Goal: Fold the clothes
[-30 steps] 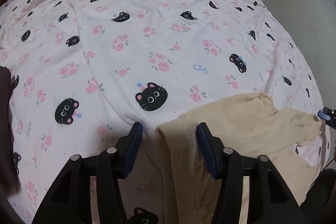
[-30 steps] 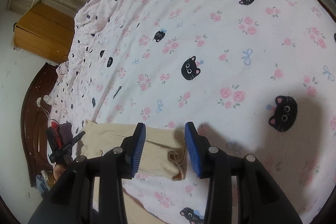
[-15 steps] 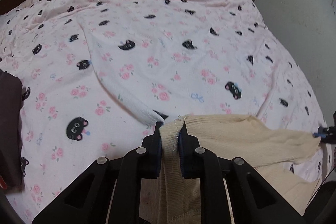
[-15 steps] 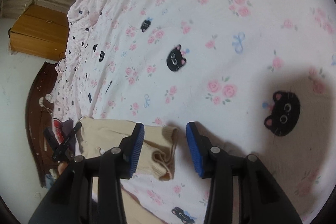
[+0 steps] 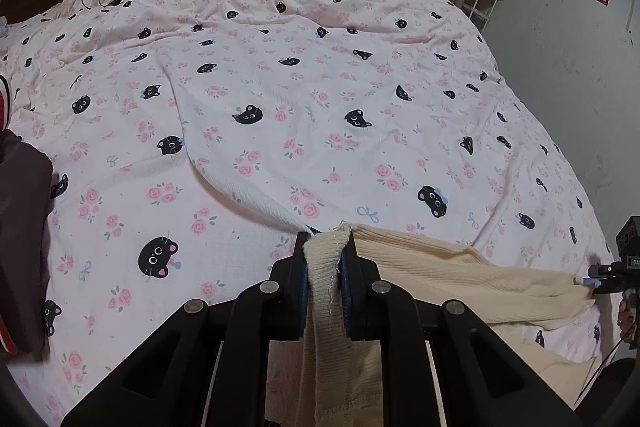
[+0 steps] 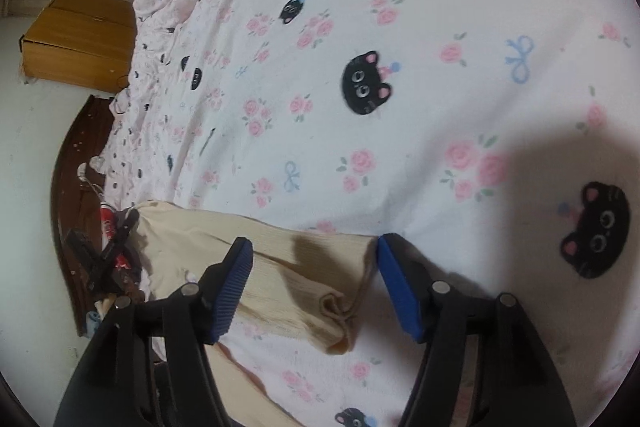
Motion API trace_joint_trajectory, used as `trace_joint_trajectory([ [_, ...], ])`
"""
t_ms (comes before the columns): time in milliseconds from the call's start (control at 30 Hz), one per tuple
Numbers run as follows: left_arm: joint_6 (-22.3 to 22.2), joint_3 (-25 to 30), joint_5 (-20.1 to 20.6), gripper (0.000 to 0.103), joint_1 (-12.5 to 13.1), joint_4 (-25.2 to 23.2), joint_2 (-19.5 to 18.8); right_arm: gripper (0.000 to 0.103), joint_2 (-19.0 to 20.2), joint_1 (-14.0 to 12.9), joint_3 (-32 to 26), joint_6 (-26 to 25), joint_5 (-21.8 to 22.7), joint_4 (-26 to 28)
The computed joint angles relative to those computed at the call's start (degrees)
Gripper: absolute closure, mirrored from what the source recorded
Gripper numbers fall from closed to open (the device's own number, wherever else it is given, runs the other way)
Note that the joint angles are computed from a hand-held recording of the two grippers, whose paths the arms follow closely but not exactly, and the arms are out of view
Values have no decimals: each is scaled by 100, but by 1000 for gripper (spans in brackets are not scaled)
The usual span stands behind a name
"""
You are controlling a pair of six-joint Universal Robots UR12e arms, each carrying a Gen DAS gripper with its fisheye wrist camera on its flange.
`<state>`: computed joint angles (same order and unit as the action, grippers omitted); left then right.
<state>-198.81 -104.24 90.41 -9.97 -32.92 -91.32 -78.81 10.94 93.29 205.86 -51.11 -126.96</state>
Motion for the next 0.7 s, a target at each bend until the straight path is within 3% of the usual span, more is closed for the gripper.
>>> trace_joint_trajectory([
  [100,-4,-2,8,92,-8,-13,0,51,17,-51,79,182,299,-108],
  [233,-35,7,42,92,-20,-32,-8,94,65,-130,217,561,742,-372],
  [267,-48,6,43,92,-20,-27,-8,98,78,-127,228,622,756,-423],
  [367,-85,-11,45,92,-17,28,3,98,66,-86,223,699,523,-732],
  [700,-213,-140,199,92,-23,689,77,99,-40,-43,307,828,143,-2808],
])
